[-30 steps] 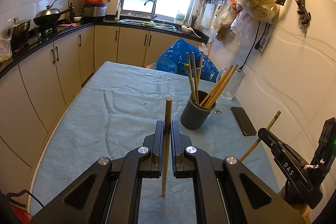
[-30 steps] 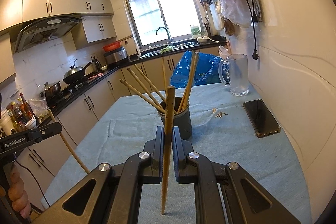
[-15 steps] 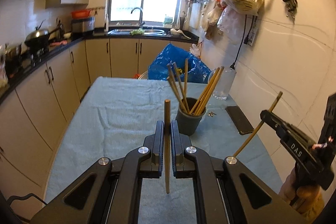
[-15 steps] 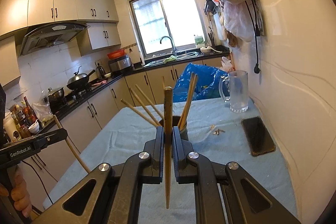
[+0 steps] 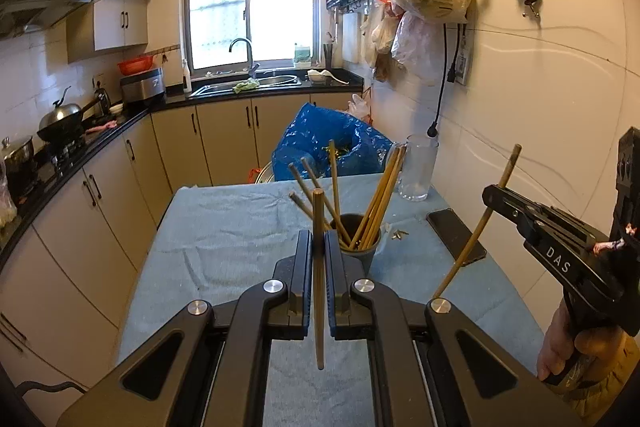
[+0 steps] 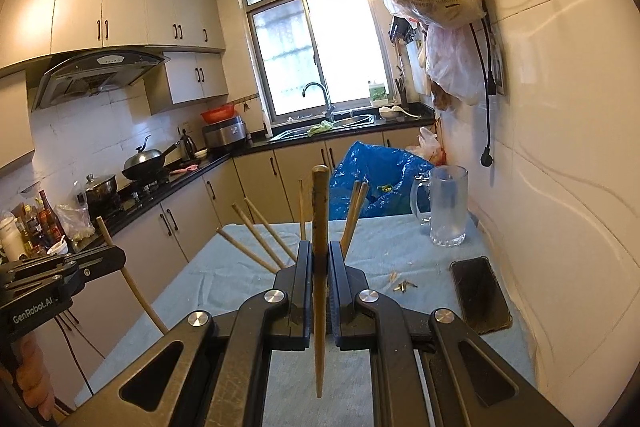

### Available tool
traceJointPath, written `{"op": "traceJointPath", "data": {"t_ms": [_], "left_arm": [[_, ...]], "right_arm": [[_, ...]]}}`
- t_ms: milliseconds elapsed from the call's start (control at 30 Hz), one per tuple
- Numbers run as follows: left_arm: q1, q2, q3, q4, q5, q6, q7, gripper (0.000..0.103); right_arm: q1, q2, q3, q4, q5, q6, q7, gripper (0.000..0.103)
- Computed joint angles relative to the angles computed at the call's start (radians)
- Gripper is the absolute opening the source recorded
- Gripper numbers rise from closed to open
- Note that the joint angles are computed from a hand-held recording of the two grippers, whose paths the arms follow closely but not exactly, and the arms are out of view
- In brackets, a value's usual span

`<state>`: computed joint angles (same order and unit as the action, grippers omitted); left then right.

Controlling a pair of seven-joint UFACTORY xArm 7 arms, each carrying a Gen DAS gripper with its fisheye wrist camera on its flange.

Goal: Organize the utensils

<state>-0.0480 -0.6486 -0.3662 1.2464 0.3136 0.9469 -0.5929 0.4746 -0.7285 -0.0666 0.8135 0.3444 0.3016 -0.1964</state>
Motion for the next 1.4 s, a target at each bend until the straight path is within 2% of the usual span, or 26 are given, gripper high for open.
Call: {"op": "traceJointPath", "data": {"t_ms": [167, 467, 600, 700, 767, 867, 967, 1200, 1400], "left_arm": [[-0.002, 0.044, 0.001, 0.056, 0.01, 0.003, 0.027, 0.006], [0.007, 0.157, 0.025, 0.211, 0.023, -0.075, 0.042, 0.006], [0.032, 0.226, 0.017, 0.27, 0.07, -0.129, -0.003, 0.006], [0.006, 0.294, 0.053, 0.312, 0.033, -0.165, -0.034, 0.006], [0.0, 0.327, 0.061, 0.325, 0.051, -0.193, -0.068, 0.006], [0.003, 0.376, 0.056, 0.334, 0.133, -0.223, -0.128, 0.006], [-0.031, 0.42, 0.086, 0.332, 0.14, -0.244, -0.144, 0.006], [-0.086, 0.5, 0.139, 0.335, 0.184, -0.245, -0.178, 0.006], [-0.118, 0.524, 0.174, 0.32, 0.196, -0.229, -0.186, 0.006]], "right_arm": [[0.018, 0.031, -0.025, 0.045, 0.016, -0.001, -0.012, 0.008], [0.086, 0.142, -0.089, 0.202, 0.136, 0.011, -0.063, 0.008], [0.089, 0.221, -0.079, 0.274, 0.173, -0.02, -0.092, 0.008], [0.074, 0.286, -0.061, 0.327, 0.19, -0.037, -0.108, 0.008], [0.042, 0.321, -0.029, 0.345, 0.175, -0.063, -0.11, 0.008], [0.001, 0.363, 0.012, 0.351, 0.139, -0.114, -0.11, 0.008], [-0.006, 0.398, 0.019, 0.356, 0.133, -0.136, -0.114, 0.008], [-0.002, 0.472, -0.002, 0.379, 0.219, -0.108, -0.17, 0.008], [-0.036, 0.507, 0.016, 0.387, 0.307, -0.05, -0.235, 0.008]]}}
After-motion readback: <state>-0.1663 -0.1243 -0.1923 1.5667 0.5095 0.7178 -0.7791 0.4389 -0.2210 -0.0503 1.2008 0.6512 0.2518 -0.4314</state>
